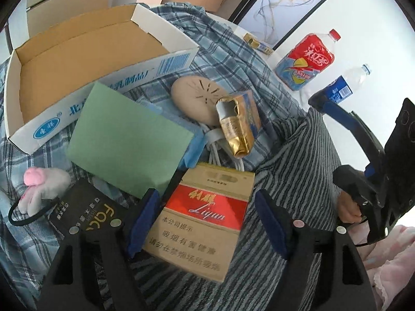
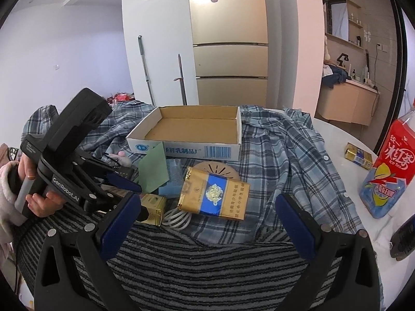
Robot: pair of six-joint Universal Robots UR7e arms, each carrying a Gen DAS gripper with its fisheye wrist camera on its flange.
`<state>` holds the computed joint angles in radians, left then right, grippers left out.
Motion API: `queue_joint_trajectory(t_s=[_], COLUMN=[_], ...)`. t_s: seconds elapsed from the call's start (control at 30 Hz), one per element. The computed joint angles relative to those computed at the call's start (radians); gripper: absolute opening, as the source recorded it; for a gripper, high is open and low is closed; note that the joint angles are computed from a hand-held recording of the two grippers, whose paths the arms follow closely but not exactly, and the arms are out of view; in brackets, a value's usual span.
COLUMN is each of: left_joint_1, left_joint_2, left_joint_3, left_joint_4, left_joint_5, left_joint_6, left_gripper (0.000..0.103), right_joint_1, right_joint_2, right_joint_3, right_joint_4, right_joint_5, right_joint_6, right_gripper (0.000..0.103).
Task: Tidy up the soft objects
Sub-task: 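Lower the left tool to the red-and-white Liqun pack and grasp it, then lift the Liqun pack with the left tool while the right tool grasps the gold-and-blue pack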
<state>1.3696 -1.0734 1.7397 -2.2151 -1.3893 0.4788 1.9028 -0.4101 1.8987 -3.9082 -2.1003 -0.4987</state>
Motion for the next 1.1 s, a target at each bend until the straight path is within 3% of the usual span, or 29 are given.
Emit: queue_joint_trajectory(t_s=[0.13,0.17,0.23,0.47,0.53,0.67,0.83,0.93,1.1], left_joint_1=[0.008,0.01,0.016,-0.011,-0.032,-0.121,-0.177,-0.182,-0.152], left_joint_2=[0.008,0.007,-0.003,-0.111,-0.148,-0.197,-0.225,-0.218,-0.208], left_joint_3=[-0.019,-0.02,-0.017,0.14,0.2,0.348,0.475,0.523,0.552], left_joint_4=[0.024,0.02,0.019,-0.224,-0.307,-0.546,-0.674,-0.722,-0.786], left_joint_5=[-0.018,-0.027,-0.059,-0.04,0.001,0.259,0.427,0.471,0.432], left_joint_6=[-0.007,-0.005,-0.005,0.027,0.03,0.055,0.035,-0.019,-0.081], left_gripper=[0.077,0.066,0.06,0.058,0.058,0.058,0.058,0.058,0.06], right_joint_1=[0.003,0.003,0.003,0.013,0.016,0.019,0.021,0.021,0.027], right_joint_2=[0.002,0.001,-0.003,-0.013,-0.012,-0.009,0.0,0.004,0.013], right_joint_3=[-0.004,-0.003,0.001,0.007,0.006,0.006,0.005,0.006,0.006], right_joint_4=[0.013,0.018,0.024,0.026,0.025,0.021,0.029,0.034,0.031], right_joint_5=[-0.003,-0.002,0.002,0.001,-0.003,-0.006,-0.014,-0.014,-0.022], right_joint_6=[0.01,0.016,0.025,0.032,0.033,0.033,0.036,0.047,0.042], right_gripper=[0.103,0.103,0.103,0.103,0.103,0.103,0.103,0.103,0.103])
